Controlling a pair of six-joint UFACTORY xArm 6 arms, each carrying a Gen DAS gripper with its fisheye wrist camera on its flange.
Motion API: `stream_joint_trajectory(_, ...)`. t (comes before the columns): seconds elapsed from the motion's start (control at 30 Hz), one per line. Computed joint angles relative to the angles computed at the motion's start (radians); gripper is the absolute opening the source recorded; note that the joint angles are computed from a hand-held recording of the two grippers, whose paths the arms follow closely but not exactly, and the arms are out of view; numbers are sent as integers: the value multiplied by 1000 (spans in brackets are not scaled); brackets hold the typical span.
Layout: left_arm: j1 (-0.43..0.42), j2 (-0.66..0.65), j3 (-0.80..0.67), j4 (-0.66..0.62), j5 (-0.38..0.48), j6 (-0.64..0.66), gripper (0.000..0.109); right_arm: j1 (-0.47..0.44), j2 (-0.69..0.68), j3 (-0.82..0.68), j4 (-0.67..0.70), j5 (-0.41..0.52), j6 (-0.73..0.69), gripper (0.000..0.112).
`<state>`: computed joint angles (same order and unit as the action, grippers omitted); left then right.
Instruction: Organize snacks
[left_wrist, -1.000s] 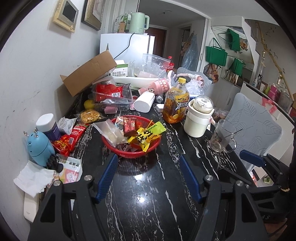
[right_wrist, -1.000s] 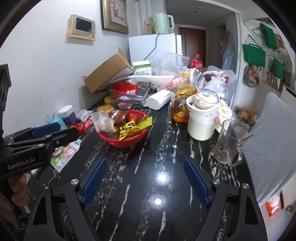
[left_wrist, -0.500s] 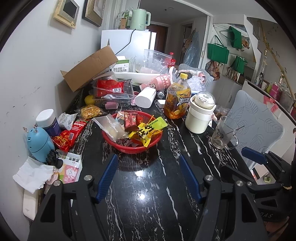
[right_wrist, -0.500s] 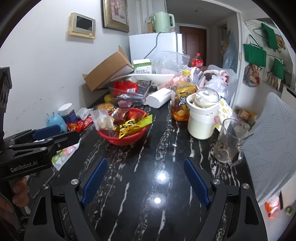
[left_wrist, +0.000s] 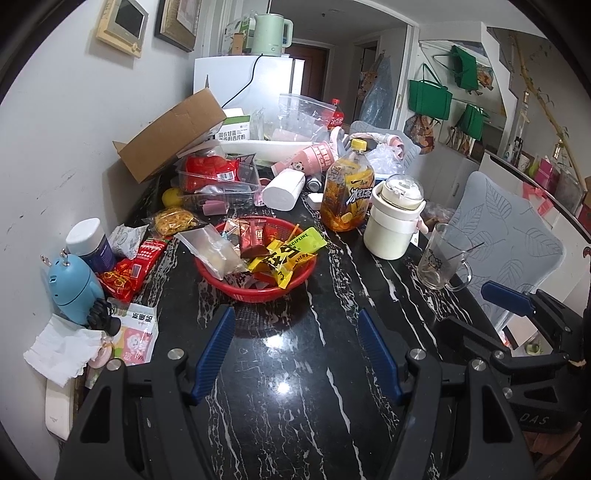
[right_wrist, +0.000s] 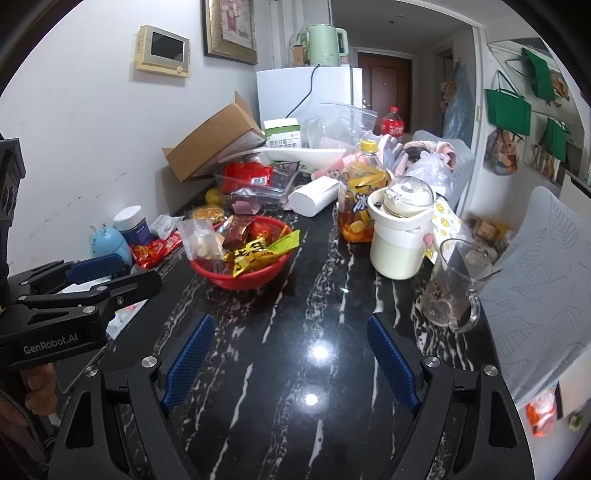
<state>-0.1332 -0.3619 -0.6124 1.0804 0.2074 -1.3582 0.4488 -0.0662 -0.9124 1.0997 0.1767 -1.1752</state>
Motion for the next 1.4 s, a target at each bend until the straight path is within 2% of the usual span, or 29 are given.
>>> stream_joint_trajectory(0.57,-19,-13,-6,6,27,12,68,-16,-2,-5,-5,11,-2,85)
stream_joint_trajectory(0.87,-24,-2,-14,-44,27,73,68,-20,-11,10,-38,-8,39,85)
stream_joint_trajectory(1.17,-35,-8,-20,41,64,33,68,-18,-11,20,-62,-28,80,85)
stream_joint_trajectory(1.4,-33,-1,-19,14,52,70,68,-22,-6,18,-58,-23,83,85)
